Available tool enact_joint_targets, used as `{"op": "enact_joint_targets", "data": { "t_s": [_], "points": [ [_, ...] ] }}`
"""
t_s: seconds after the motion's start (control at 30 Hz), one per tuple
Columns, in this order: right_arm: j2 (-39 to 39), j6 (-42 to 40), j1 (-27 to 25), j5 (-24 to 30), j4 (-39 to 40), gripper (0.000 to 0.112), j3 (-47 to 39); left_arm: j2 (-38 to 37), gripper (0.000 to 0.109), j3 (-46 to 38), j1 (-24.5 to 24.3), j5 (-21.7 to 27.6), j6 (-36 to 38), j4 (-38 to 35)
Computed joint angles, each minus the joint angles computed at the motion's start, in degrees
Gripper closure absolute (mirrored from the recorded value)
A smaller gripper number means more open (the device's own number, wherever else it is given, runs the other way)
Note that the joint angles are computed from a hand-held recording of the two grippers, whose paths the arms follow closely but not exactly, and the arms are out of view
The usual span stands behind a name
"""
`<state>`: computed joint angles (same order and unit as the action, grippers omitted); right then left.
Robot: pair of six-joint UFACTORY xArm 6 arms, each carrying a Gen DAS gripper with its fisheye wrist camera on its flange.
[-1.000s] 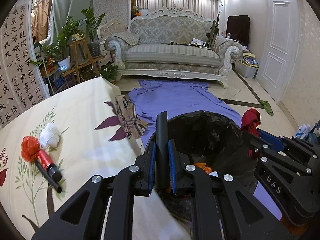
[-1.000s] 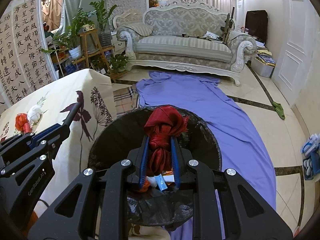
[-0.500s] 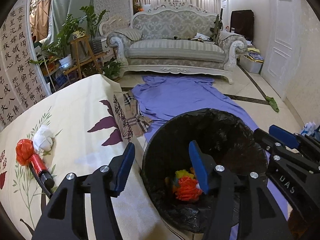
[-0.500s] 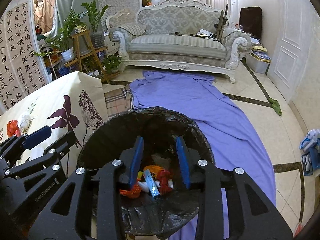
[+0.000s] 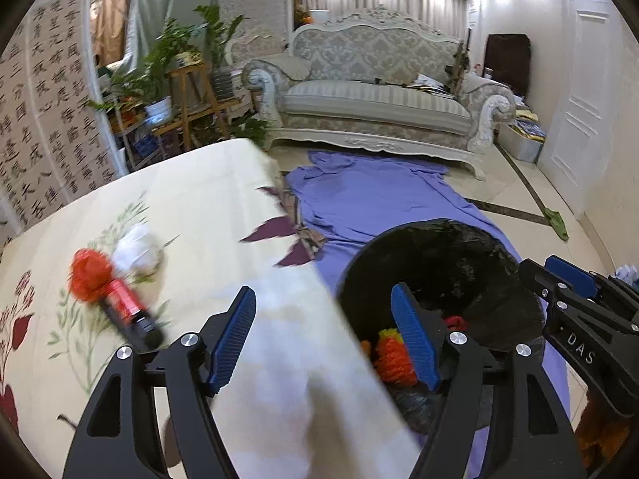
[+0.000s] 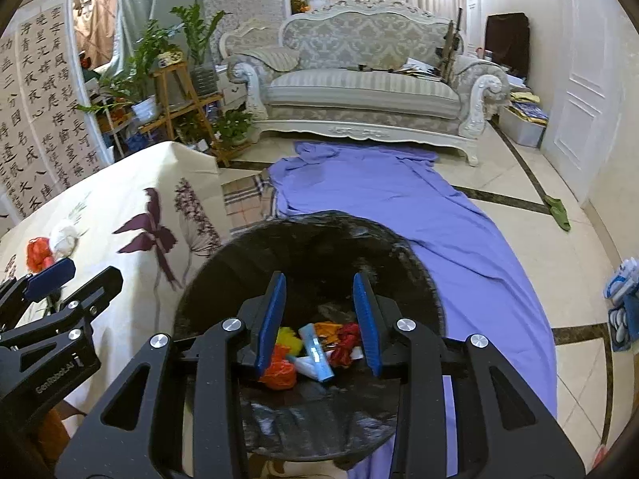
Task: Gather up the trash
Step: 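Move both open tools back over the remaining table items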
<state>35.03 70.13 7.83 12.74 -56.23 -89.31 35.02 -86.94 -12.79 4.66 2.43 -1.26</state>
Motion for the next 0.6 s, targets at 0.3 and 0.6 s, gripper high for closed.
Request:
{"op": "enact_joint_targets", "data": {
  "t_s": [0.3,0.6],
  "points": [
    [3.1,-11.1,4.7,-0.5,9.9,0.078,-4.4,-3.8,0.040,5.3,6.2,-0.1,-15.4,14.0],
    [6.4,-21.1,8.0,0.0,18.7,0.077,-9.5,-3.0,0.040,4.2,11.2,2.1,-23.7,20.4]
  ]
}}
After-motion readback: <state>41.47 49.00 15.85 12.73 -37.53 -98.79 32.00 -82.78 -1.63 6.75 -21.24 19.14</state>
